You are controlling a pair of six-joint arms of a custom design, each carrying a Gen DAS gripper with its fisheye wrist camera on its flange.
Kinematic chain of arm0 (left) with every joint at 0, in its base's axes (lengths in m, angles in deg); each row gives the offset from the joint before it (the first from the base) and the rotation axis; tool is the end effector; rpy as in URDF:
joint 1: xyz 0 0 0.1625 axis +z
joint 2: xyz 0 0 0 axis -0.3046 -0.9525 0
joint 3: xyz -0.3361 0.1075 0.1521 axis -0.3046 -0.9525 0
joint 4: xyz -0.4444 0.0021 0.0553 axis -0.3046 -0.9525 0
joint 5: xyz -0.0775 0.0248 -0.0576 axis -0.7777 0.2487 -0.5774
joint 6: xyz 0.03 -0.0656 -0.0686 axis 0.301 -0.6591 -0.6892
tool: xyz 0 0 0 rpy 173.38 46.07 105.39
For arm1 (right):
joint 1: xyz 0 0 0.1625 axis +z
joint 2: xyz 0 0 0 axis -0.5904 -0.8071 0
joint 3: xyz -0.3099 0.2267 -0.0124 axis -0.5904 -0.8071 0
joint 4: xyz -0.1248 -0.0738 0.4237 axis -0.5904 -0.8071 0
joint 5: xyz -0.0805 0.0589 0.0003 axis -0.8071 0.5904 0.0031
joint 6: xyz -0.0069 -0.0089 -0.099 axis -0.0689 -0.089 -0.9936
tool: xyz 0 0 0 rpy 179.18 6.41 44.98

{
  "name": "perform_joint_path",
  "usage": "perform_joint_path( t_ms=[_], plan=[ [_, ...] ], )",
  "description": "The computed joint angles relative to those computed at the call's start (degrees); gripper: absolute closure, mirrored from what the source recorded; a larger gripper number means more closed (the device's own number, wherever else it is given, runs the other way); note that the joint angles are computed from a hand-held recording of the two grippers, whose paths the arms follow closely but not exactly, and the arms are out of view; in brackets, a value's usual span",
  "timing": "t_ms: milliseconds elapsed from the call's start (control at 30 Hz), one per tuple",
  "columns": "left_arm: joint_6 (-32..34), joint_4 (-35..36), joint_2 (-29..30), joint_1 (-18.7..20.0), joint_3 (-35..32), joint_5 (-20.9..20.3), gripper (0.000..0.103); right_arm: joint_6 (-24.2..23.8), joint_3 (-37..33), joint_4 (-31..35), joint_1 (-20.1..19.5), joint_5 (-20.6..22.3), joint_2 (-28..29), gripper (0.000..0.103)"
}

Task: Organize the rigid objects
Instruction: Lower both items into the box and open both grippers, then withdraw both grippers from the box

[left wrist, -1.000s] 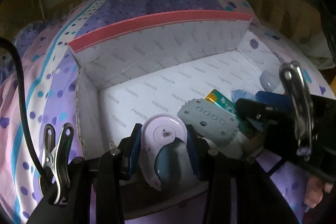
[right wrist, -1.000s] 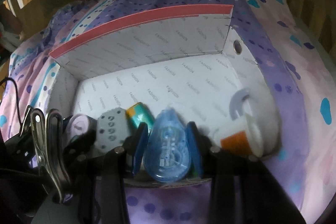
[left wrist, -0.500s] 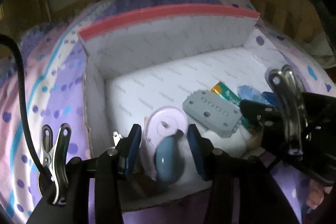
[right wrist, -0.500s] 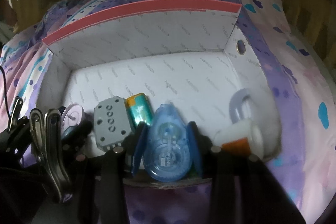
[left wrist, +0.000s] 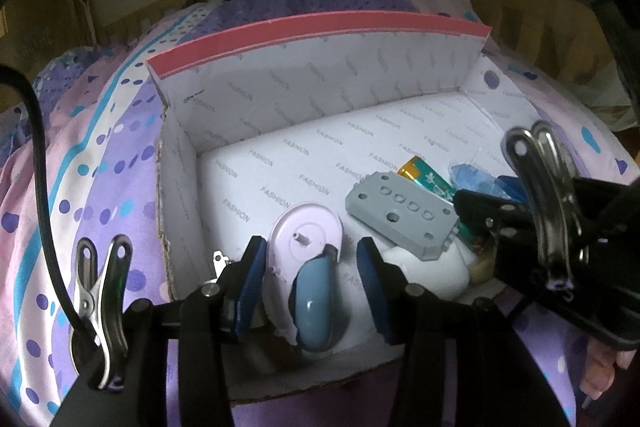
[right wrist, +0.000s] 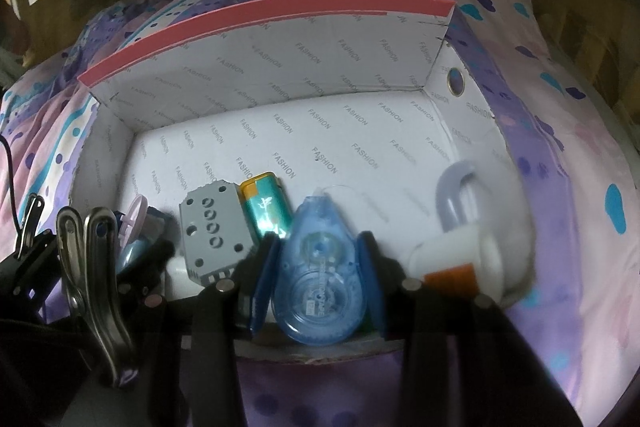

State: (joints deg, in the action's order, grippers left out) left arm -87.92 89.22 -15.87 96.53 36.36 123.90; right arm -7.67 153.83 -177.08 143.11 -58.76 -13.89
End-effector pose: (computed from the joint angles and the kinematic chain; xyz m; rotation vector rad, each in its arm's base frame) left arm 0.0369 -0.7056 0.1769 1.0475 2.2871 -0.6012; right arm 0.2619 -0.6739 -0.1065 -0.0586 -2.2138 0.8968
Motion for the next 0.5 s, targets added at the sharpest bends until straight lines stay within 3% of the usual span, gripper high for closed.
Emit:
perform_joint_path(
  t_ms=[233, 433, 500],
  plan=[
    [0.5, -2.3, -2.3, -0.3, 3.1, 0.1, 0.053, -1.0, -0.3, -1.9, 0.4, -1.1, 0.5, 0.062],
    [-0.1, -2.4, -3.1, -0.6, 4.0, -0.7, 0.053, 1.5, -0.5, 1.0, 1.1, -1.7, 0.2, 0.06],
    [-0.7, -2.0, -3.2, -0.6, 4.0, -0.3, 0.052, 0.5, -1.0, 0.6, 1.4, -2.7, 0.6, 0.056]
  ],
)
